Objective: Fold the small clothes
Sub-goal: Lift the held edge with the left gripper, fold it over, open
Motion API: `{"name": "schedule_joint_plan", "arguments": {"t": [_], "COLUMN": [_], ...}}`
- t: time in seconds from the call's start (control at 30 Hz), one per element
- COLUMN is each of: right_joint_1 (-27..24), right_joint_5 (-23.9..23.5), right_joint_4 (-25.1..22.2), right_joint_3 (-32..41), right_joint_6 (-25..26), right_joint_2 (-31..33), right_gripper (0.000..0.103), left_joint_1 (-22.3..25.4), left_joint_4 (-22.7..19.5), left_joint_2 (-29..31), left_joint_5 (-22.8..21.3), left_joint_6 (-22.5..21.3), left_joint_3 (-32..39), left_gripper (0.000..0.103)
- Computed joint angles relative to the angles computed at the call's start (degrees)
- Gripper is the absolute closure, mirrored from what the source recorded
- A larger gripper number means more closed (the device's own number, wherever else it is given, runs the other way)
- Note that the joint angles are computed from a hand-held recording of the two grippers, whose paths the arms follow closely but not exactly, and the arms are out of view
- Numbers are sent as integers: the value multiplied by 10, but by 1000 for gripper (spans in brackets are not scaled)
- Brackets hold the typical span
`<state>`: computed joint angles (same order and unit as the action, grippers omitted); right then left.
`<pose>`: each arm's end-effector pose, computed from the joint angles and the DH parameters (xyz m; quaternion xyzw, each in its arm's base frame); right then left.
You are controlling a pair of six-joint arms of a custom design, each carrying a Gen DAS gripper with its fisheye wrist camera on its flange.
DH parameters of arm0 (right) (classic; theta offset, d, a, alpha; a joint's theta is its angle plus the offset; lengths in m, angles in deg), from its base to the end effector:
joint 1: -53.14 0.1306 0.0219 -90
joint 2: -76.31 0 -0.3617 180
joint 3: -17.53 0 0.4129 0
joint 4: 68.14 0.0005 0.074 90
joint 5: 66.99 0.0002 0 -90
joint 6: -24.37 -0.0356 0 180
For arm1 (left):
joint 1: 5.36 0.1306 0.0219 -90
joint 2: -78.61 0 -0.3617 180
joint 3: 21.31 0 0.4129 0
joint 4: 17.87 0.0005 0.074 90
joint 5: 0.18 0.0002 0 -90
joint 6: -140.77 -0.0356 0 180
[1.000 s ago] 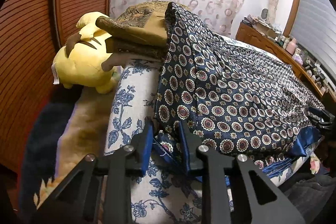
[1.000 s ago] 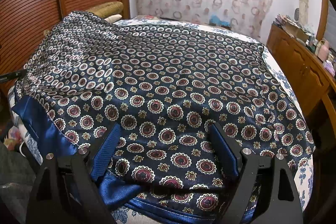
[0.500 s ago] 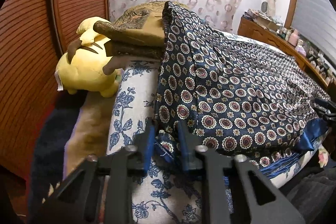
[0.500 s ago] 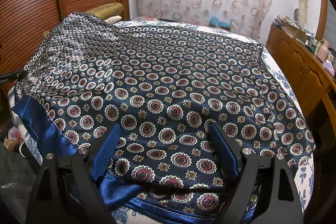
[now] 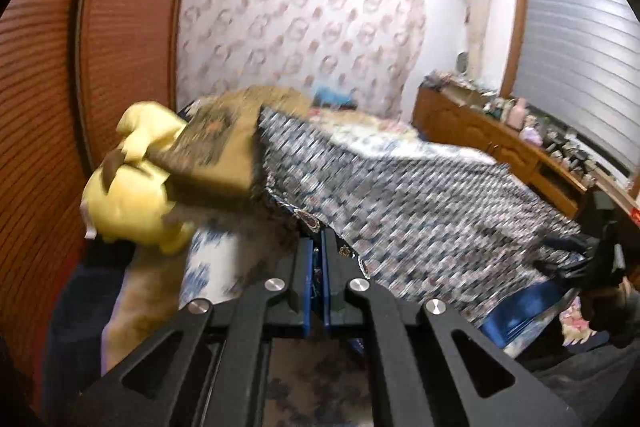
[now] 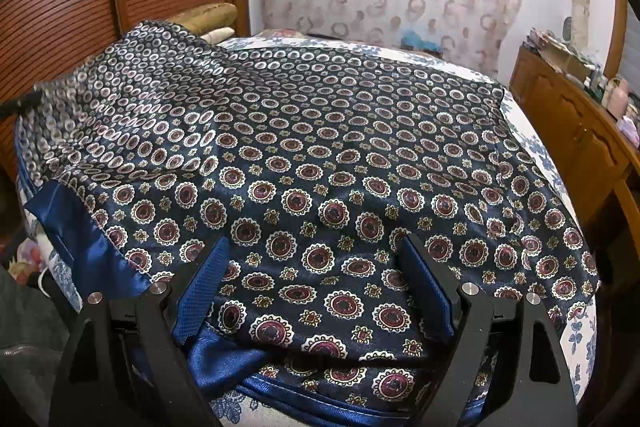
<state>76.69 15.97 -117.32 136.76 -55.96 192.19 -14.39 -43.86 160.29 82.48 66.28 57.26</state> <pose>0.6108 0.2704 0.4016 -0.2865 0.8797 0.1018 0.3656 0.4720 -0.0709 0.4128 -0.0810 0.8571 -0.0536 0.5059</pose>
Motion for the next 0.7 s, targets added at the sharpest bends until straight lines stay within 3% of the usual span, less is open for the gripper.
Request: {"name": "schedule_joint_plan", "arguments": {"t": [0.43,0.7], "right_joint_1": [-25,-48], "right_joint_5": [21,27], "right_joint_4": [22,43], "right_joint_3": [-9,-26], "right_joint_6": [-21,-26], "right_joint_2": [-23,-46], "right_gripper": [16,16], "left_joint_1": [-51,-85], "left_joint_4": [22,-12], "left_joint_2": [101,193], "left_joint_5": [60,109], "left_joint_6": [-70,-109], "left_joint_3": [150,284], "left_gripper": [103,103]}}
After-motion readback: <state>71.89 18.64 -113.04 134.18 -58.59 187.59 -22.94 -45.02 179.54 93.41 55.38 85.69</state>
